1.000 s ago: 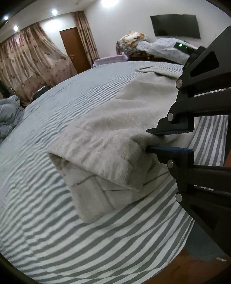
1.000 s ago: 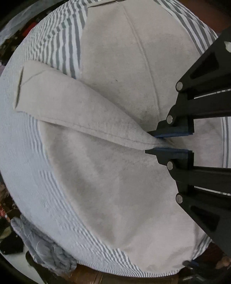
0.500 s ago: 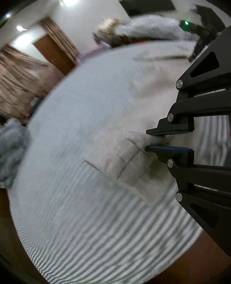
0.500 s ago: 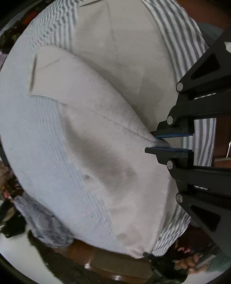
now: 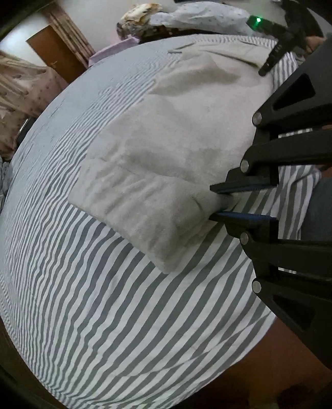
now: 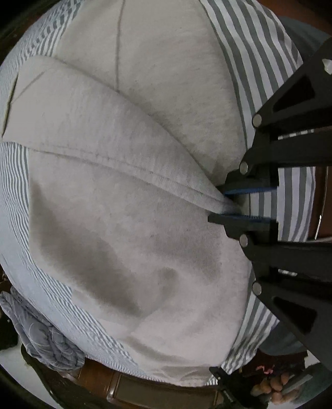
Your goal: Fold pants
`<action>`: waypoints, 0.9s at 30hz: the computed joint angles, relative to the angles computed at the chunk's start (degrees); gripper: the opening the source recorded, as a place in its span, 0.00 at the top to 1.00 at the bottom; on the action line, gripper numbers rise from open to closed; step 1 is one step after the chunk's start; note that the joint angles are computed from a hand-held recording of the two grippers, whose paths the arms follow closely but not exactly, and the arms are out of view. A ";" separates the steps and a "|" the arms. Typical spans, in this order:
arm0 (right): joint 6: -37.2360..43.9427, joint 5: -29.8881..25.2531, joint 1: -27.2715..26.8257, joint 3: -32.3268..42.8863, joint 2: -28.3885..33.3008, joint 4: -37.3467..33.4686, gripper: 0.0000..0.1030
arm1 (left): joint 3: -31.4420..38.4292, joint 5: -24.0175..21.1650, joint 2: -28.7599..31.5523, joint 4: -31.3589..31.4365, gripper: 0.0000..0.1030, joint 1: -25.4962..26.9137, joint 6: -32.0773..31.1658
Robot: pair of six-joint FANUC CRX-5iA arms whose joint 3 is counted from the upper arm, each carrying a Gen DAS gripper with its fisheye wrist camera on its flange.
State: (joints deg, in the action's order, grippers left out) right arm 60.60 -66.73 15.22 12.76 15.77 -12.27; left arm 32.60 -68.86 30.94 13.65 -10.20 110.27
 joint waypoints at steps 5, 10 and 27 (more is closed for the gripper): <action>2.35 -0.28 -2.72 0.37 -1.99 -2.94 0.58 | -0.64 0.93 -3.42 -3.07 0.78 -1.10 0.27; 5.53 -0.67 -5.43 1.06 -4.57 -1.91 0.58 | 1.34 3.15 -6.47 -16.13 0.74 -8.43 -0.78; 10.65 -14.52 -11.87 29.19 12.45 6.87 0.58 | 28.08 -2.55 17.75 0.33 0.58 -23.46 -23.98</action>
